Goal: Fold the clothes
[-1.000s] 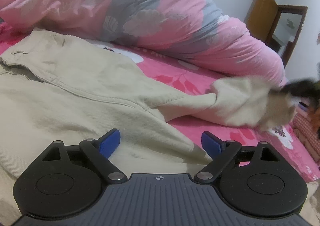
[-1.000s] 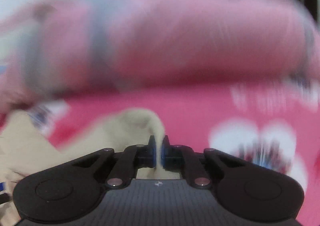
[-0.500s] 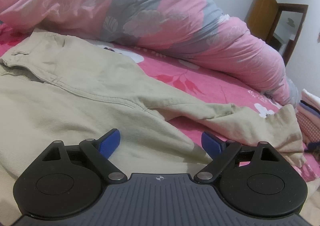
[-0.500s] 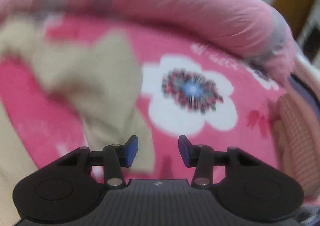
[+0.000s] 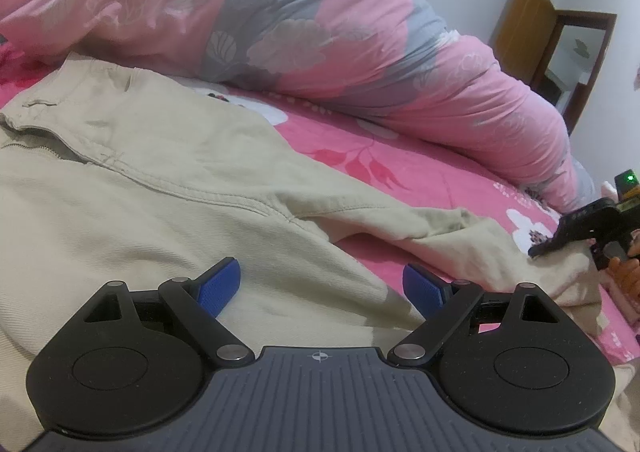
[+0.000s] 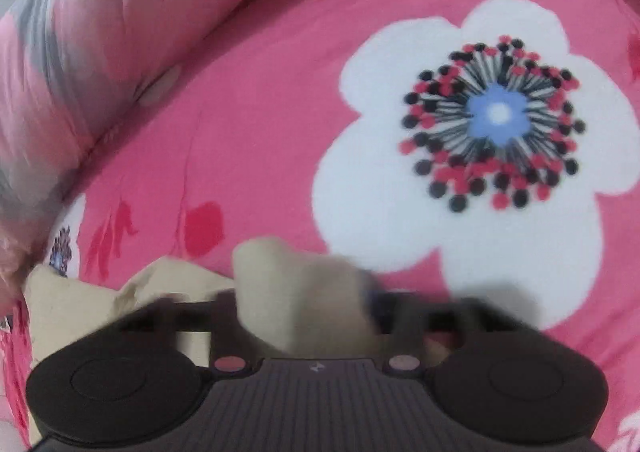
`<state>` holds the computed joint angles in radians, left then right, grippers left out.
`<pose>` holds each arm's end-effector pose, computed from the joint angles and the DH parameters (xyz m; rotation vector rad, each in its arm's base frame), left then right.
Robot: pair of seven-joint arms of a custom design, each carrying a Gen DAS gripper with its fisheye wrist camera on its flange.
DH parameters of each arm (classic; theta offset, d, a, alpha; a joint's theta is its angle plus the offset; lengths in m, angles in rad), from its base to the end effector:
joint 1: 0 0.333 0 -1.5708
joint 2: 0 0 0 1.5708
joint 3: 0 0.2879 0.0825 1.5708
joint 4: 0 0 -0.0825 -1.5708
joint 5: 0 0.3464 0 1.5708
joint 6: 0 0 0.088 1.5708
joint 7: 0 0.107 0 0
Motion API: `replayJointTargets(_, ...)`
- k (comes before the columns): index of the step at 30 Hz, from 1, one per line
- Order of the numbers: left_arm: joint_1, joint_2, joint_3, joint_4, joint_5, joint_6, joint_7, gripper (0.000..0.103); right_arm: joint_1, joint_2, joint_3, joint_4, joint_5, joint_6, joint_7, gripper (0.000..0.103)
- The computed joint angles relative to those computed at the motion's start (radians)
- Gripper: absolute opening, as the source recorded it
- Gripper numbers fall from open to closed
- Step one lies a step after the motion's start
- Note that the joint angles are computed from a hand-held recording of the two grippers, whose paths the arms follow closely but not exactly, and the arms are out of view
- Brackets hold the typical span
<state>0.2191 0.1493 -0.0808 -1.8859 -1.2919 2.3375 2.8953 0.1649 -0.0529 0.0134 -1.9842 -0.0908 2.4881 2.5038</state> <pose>0.5883 0.0684 0.4589 -1.4626 2.0948 -1.4910 0.5428 0.0984 0.5355 -1.1005 2.3602 -0.2665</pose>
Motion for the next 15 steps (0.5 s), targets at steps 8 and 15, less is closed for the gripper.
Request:
replayJointTargets(8,0.003,0.002,-0.001,-0.002,-0.012,-0.004,0.008,0.09,0.033,-0.032,0.048,0.123,-0.535,0.244,-0.086,0.012)
replayJointTargets(15,0.003,0.0,0.0,-0.001,-0.009,-0.007,0.002,0.09,0.02,-0.294,0.154,-0.205,-0.805,0.184,-0.019,0.037)
